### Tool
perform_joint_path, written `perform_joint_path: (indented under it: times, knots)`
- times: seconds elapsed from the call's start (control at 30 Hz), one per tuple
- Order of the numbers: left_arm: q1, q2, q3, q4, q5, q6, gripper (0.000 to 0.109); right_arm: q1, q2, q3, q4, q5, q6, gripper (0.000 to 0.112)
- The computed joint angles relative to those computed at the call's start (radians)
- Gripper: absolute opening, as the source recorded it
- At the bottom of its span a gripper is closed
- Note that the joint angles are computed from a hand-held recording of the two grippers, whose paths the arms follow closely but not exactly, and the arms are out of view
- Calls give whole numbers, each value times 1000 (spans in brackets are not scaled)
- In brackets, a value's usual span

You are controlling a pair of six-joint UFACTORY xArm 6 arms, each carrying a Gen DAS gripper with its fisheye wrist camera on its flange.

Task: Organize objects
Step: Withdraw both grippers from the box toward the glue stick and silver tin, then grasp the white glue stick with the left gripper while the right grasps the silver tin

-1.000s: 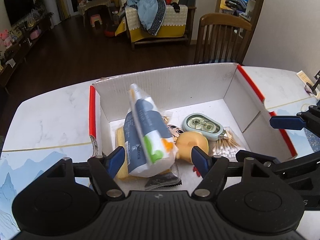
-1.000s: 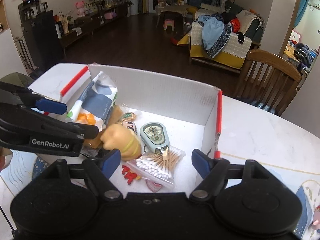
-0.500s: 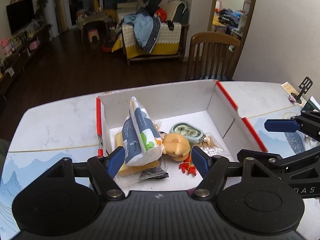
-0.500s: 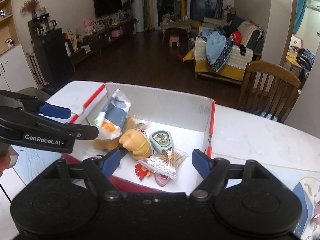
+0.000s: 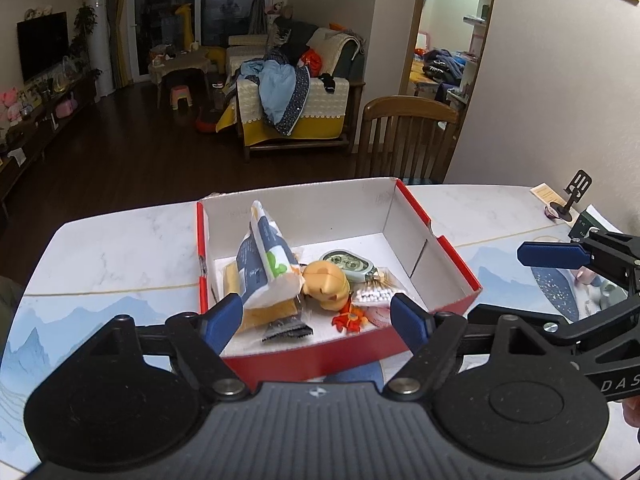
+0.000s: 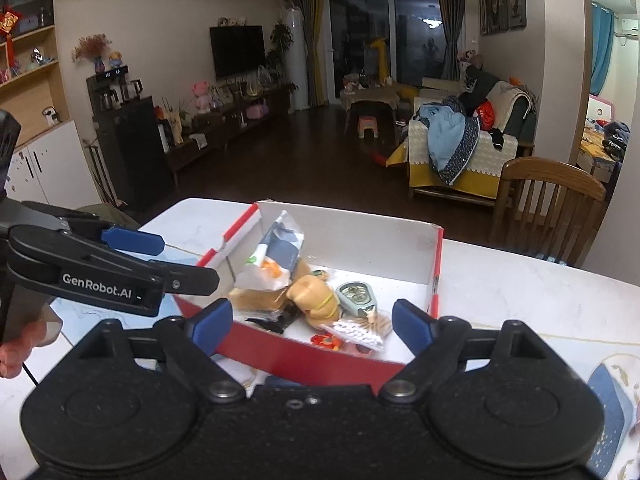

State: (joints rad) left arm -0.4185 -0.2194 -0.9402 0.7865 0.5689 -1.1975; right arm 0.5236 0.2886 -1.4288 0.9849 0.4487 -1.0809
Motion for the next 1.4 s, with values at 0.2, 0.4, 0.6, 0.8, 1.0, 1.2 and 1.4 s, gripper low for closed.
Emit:
perform_joint_path:
  times: [0.2, 0.4, 0.6, 0.8, 1.0, 1.2, 1.4]
  knots:
    - [-43, -50, 50, 73, 46, -103, 81, 4, -59, 77, 116, -20, -94, 97]
    - [-71, -88, 100, 101, 50, -143, 85, 5, -101, 144, 215, -31, -190, 103]
    - [-86, -110, 154, 112, 21, -185, 97, -9, -108, 184, 217, -53, -162, 103]
    - [-101, -98, 204, 138, -10, -228, 102, -14, -90, 220, 192, -114, -139, 103]
    - [-98, -53, 245, 156, -57, -280, 102, -24, -52, 244, 131, -168, -80, 103]
    - [-98, -8, 272, 230, -99, -304, 102, -33, -7, 257, 56, -210, -13, 103]
    - [-101, 57, 271, 271, -135, -271, 102, -46, 51, 245, -39, -212, 80, 103]
